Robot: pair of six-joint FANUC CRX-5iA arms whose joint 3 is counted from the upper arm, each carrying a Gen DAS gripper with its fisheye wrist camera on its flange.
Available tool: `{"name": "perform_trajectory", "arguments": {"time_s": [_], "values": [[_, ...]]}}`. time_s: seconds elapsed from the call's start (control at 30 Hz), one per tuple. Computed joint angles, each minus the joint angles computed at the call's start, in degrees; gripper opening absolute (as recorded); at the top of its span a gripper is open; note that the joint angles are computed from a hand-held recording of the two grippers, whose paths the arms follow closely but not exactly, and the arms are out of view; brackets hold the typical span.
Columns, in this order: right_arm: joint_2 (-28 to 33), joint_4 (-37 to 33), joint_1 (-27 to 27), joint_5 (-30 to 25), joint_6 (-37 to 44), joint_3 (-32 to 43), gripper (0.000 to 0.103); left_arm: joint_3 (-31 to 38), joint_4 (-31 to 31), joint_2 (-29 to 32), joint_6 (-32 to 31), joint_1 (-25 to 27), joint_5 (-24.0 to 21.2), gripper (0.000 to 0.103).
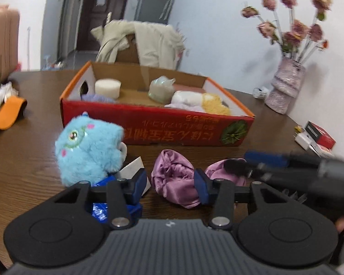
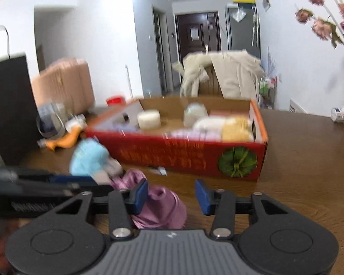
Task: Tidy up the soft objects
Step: 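Grasp the pink satin scrunchie with both grippers, then carry the pink scrunchie into the box and open both grippers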
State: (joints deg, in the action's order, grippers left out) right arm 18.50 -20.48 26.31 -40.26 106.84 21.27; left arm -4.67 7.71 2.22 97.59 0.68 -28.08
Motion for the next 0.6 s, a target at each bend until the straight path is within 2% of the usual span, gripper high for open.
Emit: {"name": "perform_trajectory", "arguments": {"time_s": [0.03, 0.13, 0.2, 0.3, 0.33, 0.4, 0.5, 0.6], "values": [[0.19, 0.42, -0.10, -0.07, -0.73, -0.30, 0.029, 0.23, 0.69, 0.48, 0.27, 0.17, -0.21, 0.050], [0.27, -3.55, -1.93, -1.53, 0.68, 0.02, 0.024, -0.31, 5.61, 1.74, -3.31, 0.87, 0.10, 0.049], [0.03, -5.07, -2.40, -2.02, 2.12, -0.14, 0.021, -1.68, 10.92, 2.27, -8.31, 1.08, 1.46, 0.050], [0.03, -6.05, -2.73, -2.91, 4.12, -0.02, 0.019, -4.60, 21.37, 2.84, -17.61, 1.12, 3.02, 0.038], [0.24, -6.11, -2.66, -3.23, 4.27, 0.19, 0.018, -5.20, 23.20, 3.03, -19.00, 0.99, 3.59, 0.032], [0.42, -6.10, -2.59, -3.20, 4.81, 0.21, 0.015, -7.02, 28.36, 3.02, -23.39, 0.71, 4.86, 0.025], [-0.35, -4.91, -2.00, -2.75, 4.23, -0.42, 0.010, -7.62, 28.09, 1.94, -24.49, 0.34, 5.15, 0.020], [-2.66, -5.57, -1.91, -1.98, 5.18, -2.29, 0.008, -9.24, 26.78, -0.57, -24.17, -0.32, 6.20, 0.019]]}}
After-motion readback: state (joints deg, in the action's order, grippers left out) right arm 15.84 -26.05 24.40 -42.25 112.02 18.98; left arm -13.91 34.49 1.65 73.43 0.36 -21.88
